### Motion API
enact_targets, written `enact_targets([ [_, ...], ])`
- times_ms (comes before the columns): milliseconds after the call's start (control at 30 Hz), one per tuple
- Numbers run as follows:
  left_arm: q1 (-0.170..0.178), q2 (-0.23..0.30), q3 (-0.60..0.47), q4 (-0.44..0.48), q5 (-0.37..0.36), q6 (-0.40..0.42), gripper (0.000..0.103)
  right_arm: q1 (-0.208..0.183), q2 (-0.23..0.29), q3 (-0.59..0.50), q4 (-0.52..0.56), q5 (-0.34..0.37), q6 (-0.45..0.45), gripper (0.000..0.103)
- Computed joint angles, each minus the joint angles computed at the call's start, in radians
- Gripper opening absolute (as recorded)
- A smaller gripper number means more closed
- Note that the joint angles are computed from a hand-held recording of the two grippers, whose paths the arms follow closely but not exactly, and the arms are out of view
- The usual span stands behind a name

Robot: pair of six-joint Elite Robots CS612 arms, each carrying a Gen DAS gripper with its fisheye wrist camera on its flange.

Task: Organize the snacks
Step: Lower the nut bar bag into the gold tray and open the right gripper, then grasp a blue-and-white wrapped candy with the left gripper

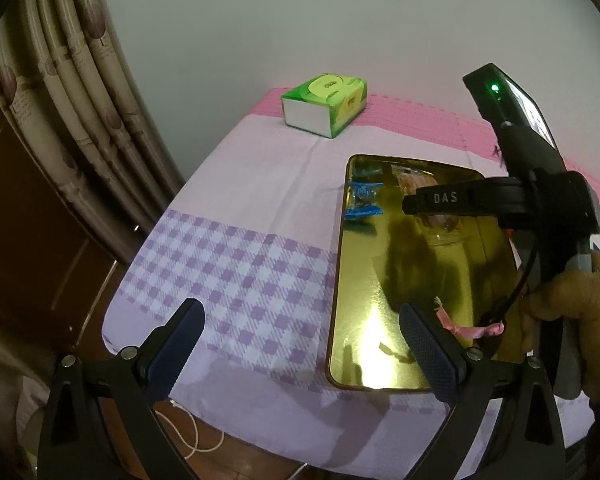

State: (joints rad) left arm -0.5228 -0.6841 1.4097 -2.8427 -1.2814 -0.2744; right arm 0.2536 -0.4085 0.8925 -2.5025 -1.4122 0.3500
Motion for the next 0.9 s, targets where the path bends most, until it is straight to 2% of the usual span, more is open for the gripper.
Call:
enact_targets([
  [267,0.004,0.004,-0.009,0.024,-0.015,-0.003,0.098,0.002,0.026,-0.044,0.0,-0.004,0.028,0.039],
  [433,-0.001,0.004,-0.009,0.022,-0.004,0.007,0.098,0.002,-0.006,0.024,-0.123,0.01,0.027,0.039],
  [567,-0.004,0.005,-0.006,0.015,0.004,0.018,0.098,-0.001,-0.065,0.144,-0.296,0.022,0.025,0.044],
  [700,-0.01,0.003,0.001,-0.003,0.014,0.041,0.098,0.003,-0.139,0.297,-0.468,-0.018,-0.017,0.052],
  [767,-0.012,0.0,0.007,-0.017,0.01,0.057,0.098,0.008,-0.187,0.401,-0.565,-0.075,-0.046,0.057],
  [833,-0.014,-0.001,0.011,-0.033,-0.001,0.077,0.098,0.013,-0.237,0.514,-0.658,-0.162,-0.064,0.064],
  [900,-0.016,-0.005,0.017,-0.045,-0.024,0.101,0.098,0.011,-0.287,0.635,-0.742,-0.249,-0.057,0.066],
])
